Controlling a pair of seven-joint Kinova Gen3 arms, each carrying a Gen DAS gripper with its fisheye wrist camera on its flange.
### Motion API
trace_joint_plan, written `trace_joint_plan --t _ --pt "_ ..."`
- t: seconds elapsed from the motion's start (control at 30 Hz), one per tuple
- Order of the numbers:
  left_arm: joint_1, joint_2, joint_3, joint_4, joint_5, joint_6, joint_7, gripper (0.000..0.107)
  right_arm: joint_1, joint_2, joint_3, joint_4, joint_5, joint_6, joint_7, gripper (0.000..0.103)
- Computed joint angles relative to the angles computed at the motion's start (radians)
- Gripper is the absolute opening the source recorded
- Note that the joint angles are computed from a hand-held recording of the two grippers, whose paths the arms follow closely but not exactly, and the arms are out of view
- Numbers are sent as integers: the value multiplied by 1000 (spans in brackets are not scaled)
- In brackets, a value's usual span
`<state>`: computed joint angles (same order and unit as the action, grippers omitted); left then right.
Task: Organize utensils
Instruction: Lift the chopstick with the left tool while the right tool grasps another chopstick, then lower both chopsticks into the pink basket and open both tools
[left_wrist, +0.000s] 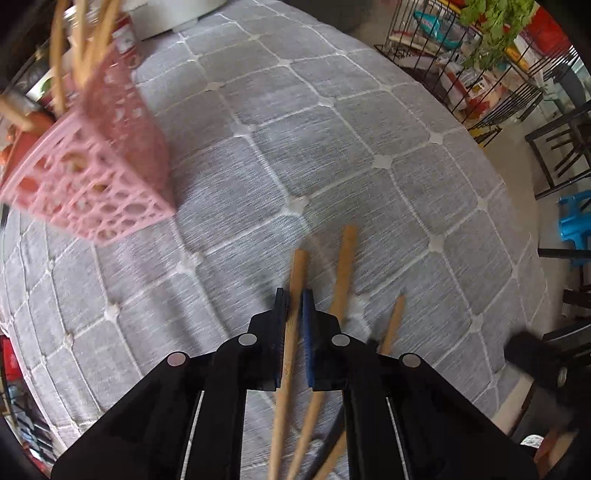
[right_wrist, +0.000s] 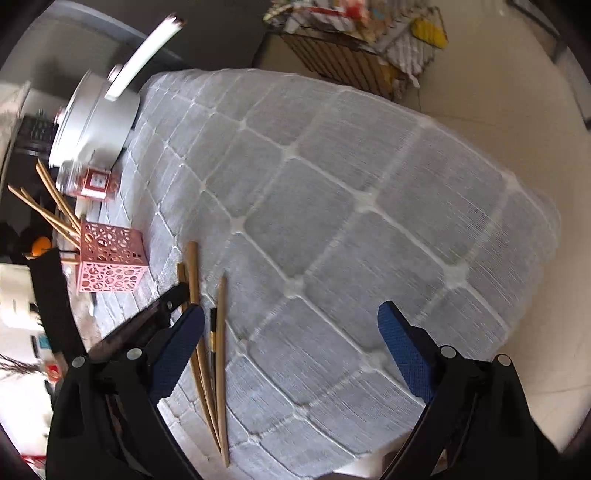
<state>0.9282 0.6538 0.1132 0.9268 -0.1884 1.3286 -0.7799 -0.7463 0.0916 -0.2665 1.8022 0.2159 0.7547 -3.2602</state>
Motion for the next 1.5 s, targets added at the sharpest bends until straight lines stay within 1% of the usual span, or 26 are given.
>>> trace_joint_plan --t 0.07,0.13,0.23,0.33,0.37,0.4,0.43,0.47,0.5,0.53,0.57,0.6,0.63,0.67,0.73,0.8,0.87,0.93,1.0,1.03,1.1,1.23,1.3,1.33,1.43,1.5 --pt "-4 -52 -5 93 2 -70 29 7 -17 51 2 -78 48 60 25 92" --pt "-5 -121 -8 185 5 -112 75 7 -41 87 13 -133 82 102 40 92" --pt "-20 -228 10 324 -9 -192 134 7 -65 160 31 -237 94 140 110 92" --pt "-2 -332 18 463 -91 -278 230 7 -100 234 55 -338 94 212 175 92" --pt "3 -349 29 492 -132 -311 269 7 -104 268 59 -376 81 230 211 92" --pt "17 -378 22 523 -161 -328 303 7 -106 292 64 -400 65 234 240 92" --pt "16 -392 34 535 -190 -332 326 7 -109 313 71 -419 47 231 271 87" --pt "14 -401 43 539 -208 -329 337 7 -108 334 69 -445 39 245 292 74" --pt "15 -408 53 539 -231 -322 349 7 -126 356 80 -478 47 274 308 74" --pt "20 -416 61 542 -263 -310 366 7 -163 373 108 -514 72 312 315 58" --pt "21 -427 70 554 -285 -306 384 7 -183 394 118 -543 91 339 334 35" --pt "15 -439 81 564 -295 -306 395 7 -201 398 136 -553 97 351 336 28" --pt "9 -450 91 574 -306 -306 408 7 -201 396 137 -549 91 347 330 11" --pt "14 -454 93 575 -318 -300 420 7 -212 386 149 -532 98 333 307 10" --pt "-7 -488 124 597 -340 -292 435 7 -221 346 150 -479 120 285 253 9" --pt "-11 -510 146 610 -373 -297 467 7 -222 293 112 -428 194 255 180 9" --pt "-7 -532 169 622 -415 -302 517 7 -271 237 121 -389 260 241 114 9" --pt "-8 -558 193 632 -442 -302 554 6 -328 175 129 -354 335 248 45 9" --pt "-3 -576 222 638 -478 -285 597 6 -400 117 141 -324 416 269 -29 9" --pt "2 -584 237 635 -499 -269 620 6 -416 105 138 -324 449 276 -52 9" --pt "11 -597 265 631 -533 -239 659 6 -409 81 81 -320 501 302 -96 9" --pt "24 -626 316 602 -607 -163 725 6 -411 43 15 -338 554 356 -121 8" --pt "22 -626 332 559 -641 -125 721 6 -396 23 -10 -366 574 377 -112 8" --pt "21 -624 336 536 -654 -111 709 6 -383 18 -32 -374 591 387 -113 8" --pt "23 -597 334 429 -709 -74 647 6 -373 11 -55 -452 647 460 -76 8" --pt "37 -567 319 342 -745 -51 596 6 -342 -1 -60 -500 650 461 -36 8"
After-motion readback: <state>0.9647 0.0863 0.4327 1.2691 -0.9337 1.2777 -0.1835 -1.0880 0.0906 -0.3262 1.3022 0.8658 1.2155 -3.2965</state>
